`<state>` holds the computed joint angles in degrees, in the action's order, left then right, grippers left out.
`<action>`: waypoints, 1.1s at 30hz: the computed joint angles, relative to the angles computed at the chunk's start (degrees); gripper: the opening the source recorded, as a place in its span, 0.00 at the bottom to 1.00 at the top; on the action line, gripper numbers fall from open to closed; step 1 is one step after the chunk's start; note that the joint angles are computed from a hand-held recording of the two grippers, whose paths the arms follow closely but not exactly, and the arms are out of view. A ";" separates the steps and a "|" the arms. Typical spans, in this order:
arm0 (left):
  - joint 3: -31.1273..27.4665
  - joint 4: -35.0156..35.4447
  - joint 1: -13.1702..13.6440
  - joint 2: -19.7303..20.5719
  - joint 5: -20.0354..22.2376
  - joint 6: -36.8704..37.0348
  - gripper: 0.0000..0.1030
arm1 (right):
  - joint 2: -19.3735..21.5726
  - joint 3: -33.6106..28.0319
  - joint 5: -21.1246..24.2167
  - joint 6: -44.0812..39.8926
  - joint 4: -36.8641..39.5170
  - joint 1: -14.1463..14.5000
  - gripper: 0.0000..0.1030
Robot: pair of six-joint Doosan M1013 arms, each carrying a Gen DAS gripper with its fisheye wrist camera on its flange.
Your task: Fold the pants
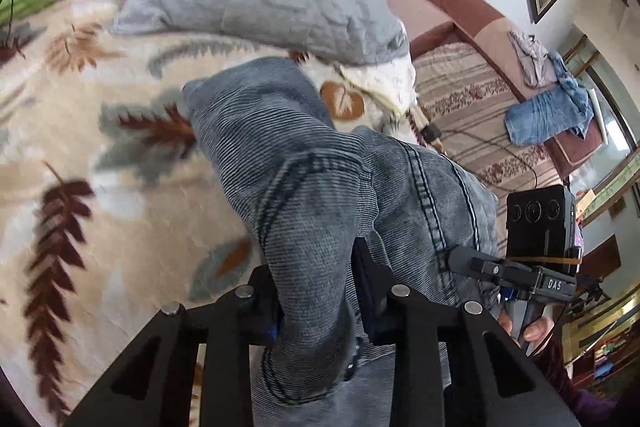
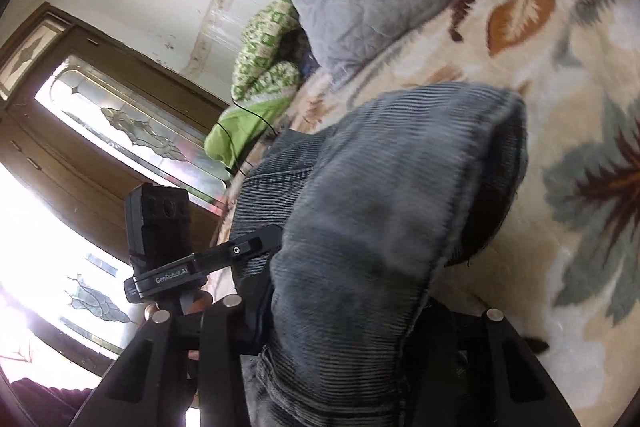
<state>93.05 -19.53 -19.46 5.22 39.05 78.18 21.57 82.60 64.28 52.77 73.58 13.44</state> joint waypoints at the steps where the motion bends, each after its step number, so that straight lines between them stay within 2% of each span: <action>1: -0.59 0.95 0.07 0.00 0.26 -0.56 0.30 | 0.08 -0.39 -0.23 -0.41 0.73 0.16 0.43; 10: -5.76 11.83 0.25 0.02 3.07 -5.03 0.30 | 2.23 -5.05 -1.39 -1.12 5.88 1.37 0.43; 16: -8.45 16.63 0.82 0.63 4.93 -6.97 0.30 | 4.28 -8.72 -1.81 -0.68 7.27 2.24 0.43; 33: -10.73 22.51 3.34 2.63 7.38 -10.81 0.30 | 9.90 -15.90 -1.22 3.20 5.70 4.43 0.43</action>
<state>82.32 2.98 -16.12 7.86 46.42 67.37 31.47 66.70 63.06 55.98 79.28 17.87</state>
